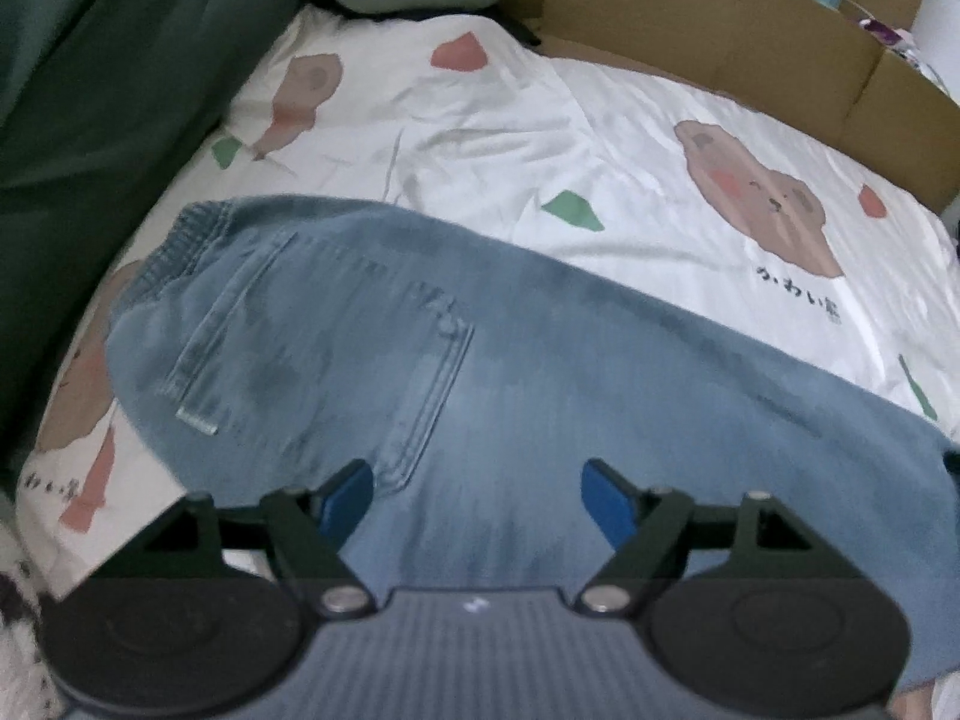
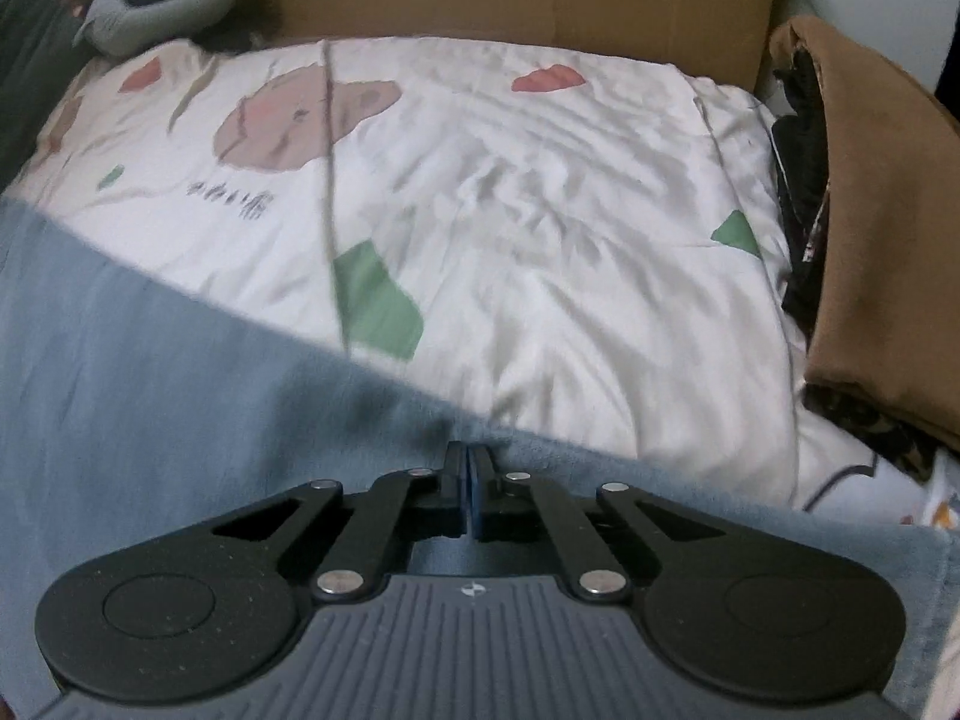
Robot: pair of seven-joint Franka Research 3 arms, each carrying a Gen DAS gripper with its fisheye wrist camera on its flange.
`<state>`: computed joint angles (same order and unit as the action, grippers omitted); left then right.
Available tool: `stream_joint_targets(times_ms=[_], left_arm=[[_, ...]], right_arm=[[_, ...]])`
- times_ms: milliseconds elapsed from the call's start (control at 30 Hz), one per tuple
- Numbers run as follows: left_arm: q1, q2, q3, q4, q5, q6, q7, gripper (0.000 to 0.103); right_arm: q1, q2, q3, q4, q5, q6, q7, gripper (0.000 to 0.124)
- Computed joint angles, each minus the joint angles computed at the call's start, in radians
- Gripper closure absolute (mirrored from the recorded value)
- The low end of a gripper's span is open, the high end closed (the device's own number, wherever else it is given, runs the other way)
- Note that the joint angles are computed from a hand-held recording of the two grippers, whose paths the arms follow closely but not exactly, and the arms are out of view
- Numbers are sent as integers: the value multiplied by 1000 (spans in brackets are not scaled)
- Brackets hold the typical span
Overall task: Fold clothes
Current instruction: 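Move both open grippers back over the laid-out pants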
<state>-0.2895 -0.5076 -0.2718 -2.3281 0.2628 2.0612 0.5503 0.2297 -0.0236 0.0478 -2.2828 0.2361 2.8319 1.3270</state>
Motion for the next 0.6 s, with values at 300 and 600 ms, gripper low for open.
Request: stream_joint_targets(times_ms=[300,600], left_arm=[[-24,-37,-25,37,-2,-94,-12,21],[-46,-52,-24,56,-54,-134,-50,19]], right_arm=[[-17,-56,-26,0,168,-74,-19,106],[-85,-231,-95,-75,268,-223,-86,79]])
